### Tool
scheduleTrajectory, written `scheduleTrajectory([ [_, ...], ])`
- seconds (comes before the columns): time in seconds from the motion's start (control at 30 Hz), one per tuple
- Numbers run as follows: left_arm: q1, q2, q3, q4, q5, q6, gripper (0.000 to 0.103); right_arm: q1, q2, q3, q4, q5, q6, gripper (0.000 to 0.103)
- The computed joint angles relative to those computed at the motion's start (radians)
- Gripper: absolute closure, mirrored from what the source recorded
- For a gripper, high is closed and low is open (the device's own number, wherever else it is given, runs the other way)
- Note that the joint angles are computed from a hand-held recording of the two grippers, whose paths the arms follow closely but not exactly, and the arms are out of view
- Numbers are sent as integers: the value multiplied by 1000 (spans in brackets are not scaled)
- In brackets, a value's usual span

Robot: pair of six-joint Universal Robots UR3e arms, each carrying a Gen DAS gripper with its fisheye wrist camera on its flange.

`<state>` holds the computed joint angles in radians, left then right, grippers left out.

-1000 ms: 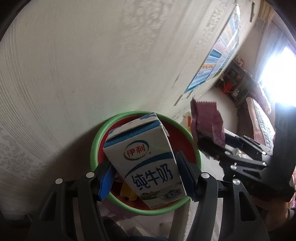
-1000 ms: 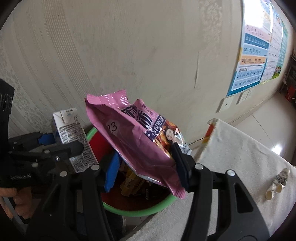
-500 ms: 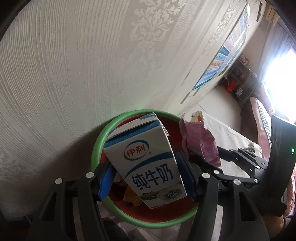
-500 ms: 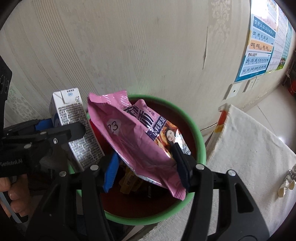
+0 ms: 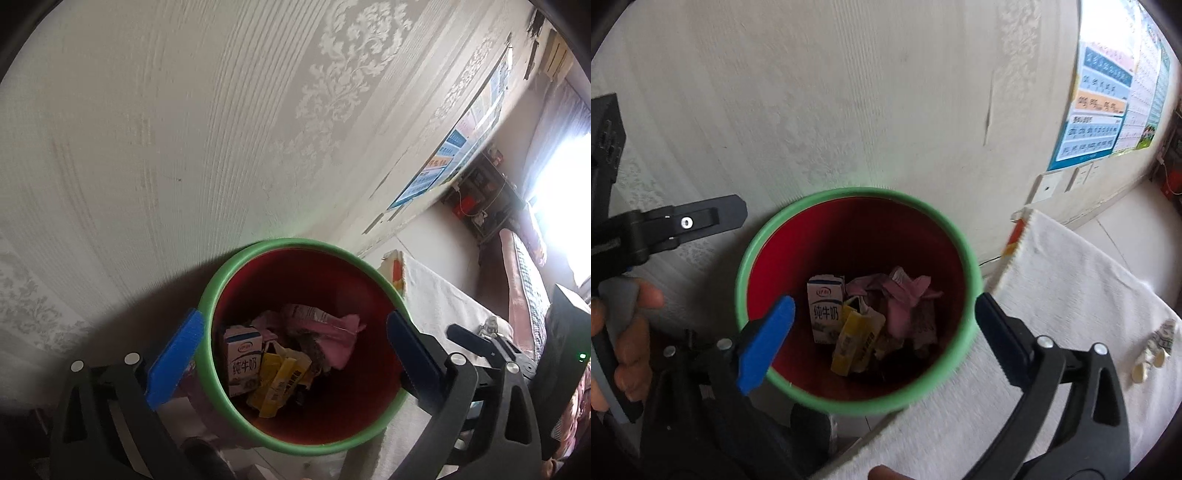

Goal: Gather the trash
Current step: 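Move both tools back over the remaining trash on the table, then grasp the blue-white foil wrapper with the right tool while the left tool grasps the white paper cup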

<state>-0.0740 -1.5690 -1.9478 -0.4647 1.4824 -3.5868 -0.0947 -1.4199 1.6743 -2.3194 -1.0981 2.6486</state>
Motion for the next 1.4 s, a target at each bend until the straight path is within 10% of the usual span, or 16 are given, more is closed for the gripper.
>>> scheduleTrajectory([
  [0.37, -250, -21, 127, -92, 152, -66, 8, -252, -355, 191, 198, 62, -152, 5],
  [0.73, -500, -182, 364, -194, 249, -119, 8, -750, -628, 309, 549, 135, -544, 5],
  [1.4, -655, -408, 639, -298, 256, -135, 8, -925, -503, 514, 276, 10, -578, 5],
])
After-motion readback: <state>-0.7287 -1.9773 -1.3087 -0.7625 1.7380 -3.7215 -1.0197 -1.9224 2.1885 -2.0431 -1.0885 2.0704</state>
